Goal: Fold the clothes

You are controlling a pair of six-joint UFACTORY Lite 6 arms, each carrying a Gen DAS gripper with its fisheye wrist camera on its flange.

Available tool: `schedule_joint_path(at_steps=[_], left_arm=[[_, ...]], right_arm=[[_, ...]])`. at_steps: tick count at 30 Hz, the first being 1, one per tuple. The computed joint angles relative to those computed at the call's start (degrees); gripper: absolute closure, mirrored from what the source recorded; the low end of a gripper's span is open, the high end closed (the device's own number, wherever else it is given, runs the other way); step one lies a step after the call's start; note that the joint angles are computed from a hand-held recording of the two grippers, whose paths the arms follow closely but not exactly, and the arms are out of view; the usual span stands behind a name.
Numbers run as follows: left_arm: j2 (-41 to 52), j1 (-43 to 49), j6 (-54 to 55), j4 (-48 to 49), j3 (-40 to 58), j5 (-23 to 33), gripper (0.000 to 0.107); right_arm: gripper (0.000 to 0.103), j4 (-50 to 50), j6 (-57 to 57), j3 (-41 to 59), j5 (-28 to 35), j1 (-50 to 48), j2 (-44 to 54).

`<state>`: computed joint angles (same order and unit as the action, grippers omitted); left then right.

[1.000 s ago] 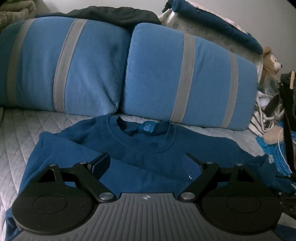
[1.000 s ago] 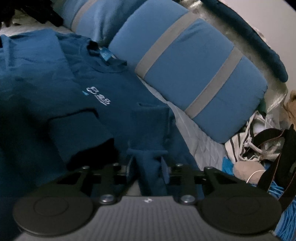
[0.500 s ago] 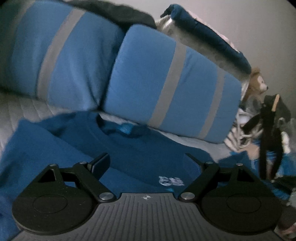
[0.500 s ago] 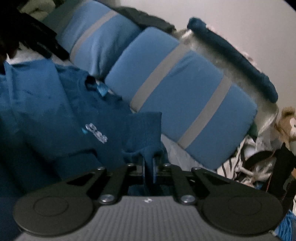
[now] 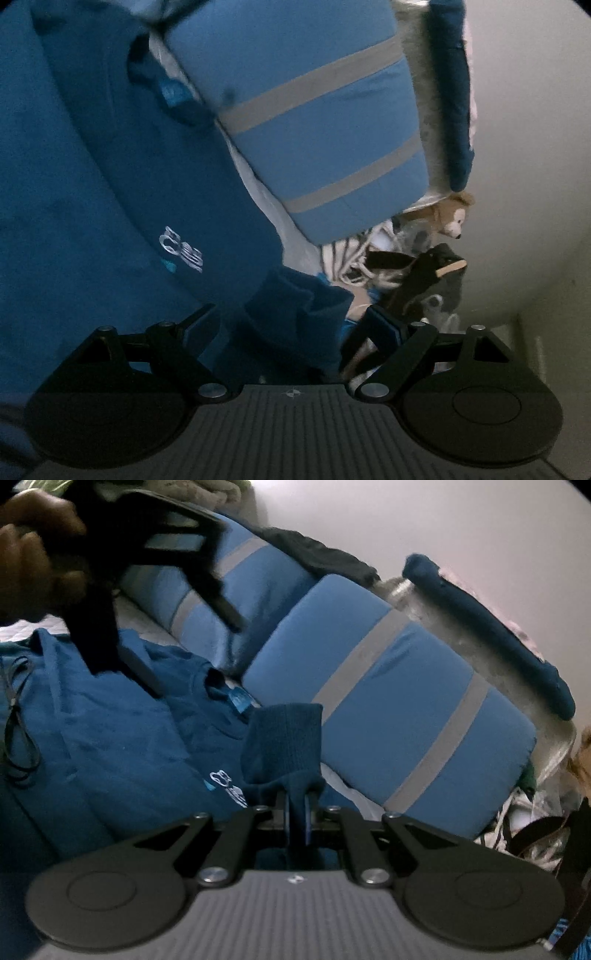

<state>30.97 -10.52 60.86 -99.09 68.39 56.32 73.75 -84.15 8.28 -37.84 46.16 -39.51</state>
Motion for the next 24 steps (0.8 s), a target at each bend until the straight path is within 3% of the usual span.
schedule_joint_path(at_steps=[8, 17, 19, 24], left_arm=[[12.34, -0.85, -9.42, 0.87, 10.70, 9.07, 0.021], [15.93, -0.28, -14.15, 1.58, 12.56, 12.66, 0.023], [15.96, 0.01, -14.37, 2.35, 12.83, 12.85, 0.040], [15.13, 1.07, -14.29, 6.97, 14.23, 12.37, 0.069]], right_arm=[[0.095, -0.31, 0.26, -2.20, -11.97, 13.10, 4.04], [0.096, -2.86, 0.32, -4.37, -25.97, 25.36, 16.28], [0.096, -2.69, -0.52, -4.79, -26.50, 26.40, 16.16], [0.095, -1.65, -5.16, -6.89, -26.47, 27.99, 11.69]])
